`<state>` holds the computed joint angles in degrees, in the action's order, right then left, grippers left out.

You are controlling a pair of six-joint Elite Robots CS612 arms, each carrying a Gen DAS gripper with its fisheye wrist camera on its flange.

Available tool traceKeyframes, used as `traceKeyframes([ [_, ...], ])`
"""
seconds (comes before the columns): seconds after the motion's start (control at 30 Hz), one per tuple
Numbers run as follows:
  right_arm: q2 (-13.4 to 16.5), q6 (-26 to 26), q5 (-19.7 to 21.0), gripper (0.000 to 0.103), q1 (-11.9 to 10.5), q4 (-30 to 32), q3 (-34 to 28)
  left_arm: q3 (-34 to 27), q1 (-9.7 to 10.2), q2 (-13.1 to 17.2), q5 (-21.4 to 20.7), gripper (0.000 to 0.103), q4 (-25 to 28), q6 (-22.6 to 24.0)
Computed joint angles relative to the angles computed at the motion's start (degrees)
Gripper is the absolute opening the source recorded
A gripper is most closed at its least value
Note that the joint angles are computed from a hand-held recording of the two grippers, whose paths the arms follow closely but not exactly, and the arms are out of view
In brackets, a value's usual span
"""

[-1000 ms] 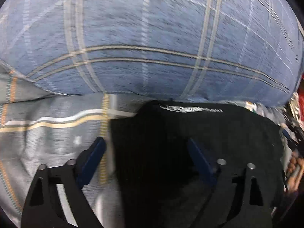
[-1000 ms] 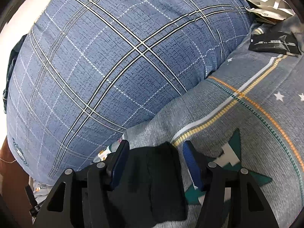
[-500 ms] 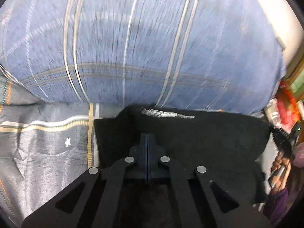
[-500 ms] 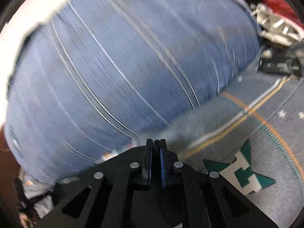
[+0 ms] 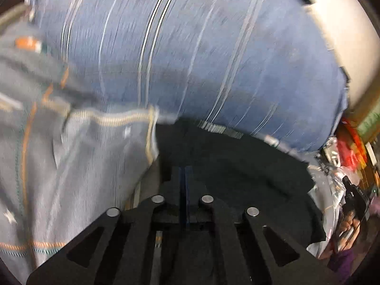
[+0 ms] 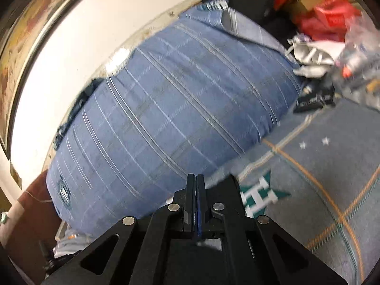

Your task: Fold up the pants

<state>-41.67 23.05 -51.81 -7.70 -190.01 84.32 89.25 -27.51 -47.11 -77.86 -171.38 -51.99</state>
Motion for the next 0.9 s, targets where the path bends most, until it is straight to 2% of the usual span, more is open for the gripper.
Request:
traceKeyframes([
  [0.03,0.32,-0.18,1.07,0.008,0.06,2.11,-0.61,-0.37,0.13,0.19,-0.73,0.011,1.33,-0.59],
  [0.07,0.37,-0.49,1.59,0.01,0.17,3.25,-0.63,-1.04,0.24,0.32,-0.86,0.029,3.09,-0.87],
  [0.1,0.9,-1.65,1.24,0.023,0.59,5.72,-1.76,-1.95,0.37,0.56,-0.88,0.058,4.93,-0.9],
  [0.13,1.27,-2.44,0.31,0.047,1.04,7.31,-2.64,-3.1,0.61,1.03,-0.89,0.068,6.43,-0.93],
  [0.17,1.9,-3.82,-0.7,0.059,1.57,10.51,-4.14,-3.86,0.79,1.42,-0.62,0.073,6.91,-1.21],
  [0.2,2.49,-4.0,-1.27,0.068,1.95,12.71,-5.35,-4.8,1.01,1.9,-0.47,0.073,7.42,-1.44],
  [0.27,4.65,-4.11,-1.23,0.068,2.49,15.92,-8.92,-7.77,1.77,3.29,-1.23,0.073,9.87,-0.35],
  [0.33,6.06,-5.84,-3.19,0.068,3.22,20.68,-12.15,-10.48,2.58,4.8,-3.45,0.073,12.15,0.96],
  [0.43,8.13,-7.9,-5.71,0.068,3.95,26.3,-16.11,-13.92,3.77,6.83,-6.15,0.073,14.89,0.03],
  [0.5,9.31,-8.77,-6.68,0.068,4.17,29.42,-18.39,-15.32,4.35,7.86,-7.33,0.073,15.06,-0.9],
  [0.63,10.65,-9.27,-8.32,0.068,4.58,31.12,-21.34,-16.83,5.02,9.39,-8.93,0.073,15.26,-1.17],
  [0.73,11.66,-12.92,-10.2,0.068,5.35,35.67,-24.08,-17.43,5.51,10.52,-12.75,0.073,12.93,-2.06],
  [0.83,12.7,-13.74,-11.2,0.068,5.72,38.57,-25.87,-18.02,5.23,10.99,-11.67,0.073,10.93,-2.0],
  [0.9,12.96,-13.86,-11.33,0.068,5.83,37.35,-25.86,-18.83,5.21,11.33,-11.28,0.073,11.56,-1.02],
])
